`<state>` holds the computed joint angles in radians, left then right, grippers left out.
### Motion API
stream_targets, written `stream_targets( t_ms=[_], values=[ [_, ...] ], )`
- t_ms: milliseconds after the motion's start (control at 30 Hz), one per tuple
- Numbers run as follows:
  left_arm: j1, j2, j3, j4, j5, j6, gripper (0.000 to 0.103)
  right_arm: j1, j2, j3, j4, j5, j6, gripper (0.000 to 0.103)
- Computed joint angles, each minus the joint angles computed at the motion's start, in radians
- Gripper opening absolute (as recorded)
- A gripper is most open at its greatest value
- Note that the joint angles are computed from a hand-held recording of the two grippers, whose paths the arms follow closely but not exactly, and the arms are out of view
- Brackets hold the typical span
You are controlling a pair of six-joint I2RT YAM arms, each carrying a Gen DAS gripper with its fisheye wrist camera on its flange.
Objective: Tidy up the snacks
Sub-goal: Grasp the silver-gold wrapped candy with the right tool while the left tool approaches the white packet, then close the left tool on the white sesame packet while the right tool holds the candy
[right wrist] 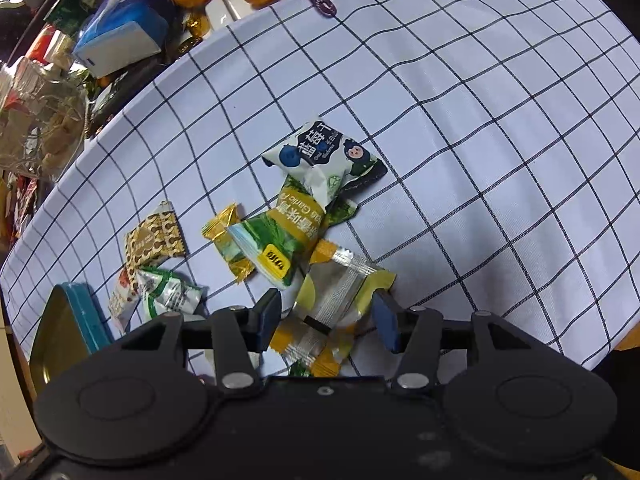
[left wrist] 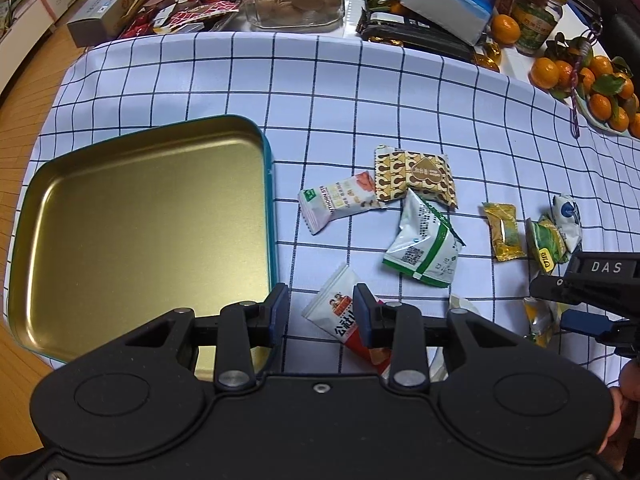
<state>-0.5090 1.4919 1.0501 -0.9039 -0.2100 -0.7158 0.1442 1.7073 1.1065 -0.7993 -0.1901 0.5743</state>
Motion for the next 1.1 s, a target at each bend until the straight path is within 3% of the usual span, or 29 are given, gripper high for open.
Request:
stream_targets(
  t_ms=[333, 400, 500, 733, 900, 1100],
  values=[
    [0.011, -0.003, -0.001, 0.005, 0.007, -0.002, 0.044, 0.028, 0.02, 0.001, -0.012, 0.044, -0.022, 0.053],
    [0.005, 0.007, 0.006, 0.006, 0.008, -0.002, 0.044, 0.033, 0.012, -0.006, -0.011, 0.04, -0.03, 0.04],
    [-0.005, 0.023, 0.021, 0.009, 0.009, -0.002, 0.044, 0.028, 0.008, -0.007, -0.017, 0.021, -0.043, 0.038],
    [-0.038, 0.049, 0.044, 0.02, 0.016, -0.001, 0.044, -0.01, -0.06, -0.03, 0.009, 0.049, -0.077, 0.038],
    [-0.082, 0.054, 0.031, 0.048, 0.102, 0.05, 0.044, -0.052, -0.095, -0.045, 0.013, 0.044, -0.114, 0.038],
    [-0.142, 0.119, 0.056, 0.067, 0.117, 0.051, 0.044, -0.083, -0.119, -0.06, 0.01, 0.025, -0.125, 0.038]
  ],
)
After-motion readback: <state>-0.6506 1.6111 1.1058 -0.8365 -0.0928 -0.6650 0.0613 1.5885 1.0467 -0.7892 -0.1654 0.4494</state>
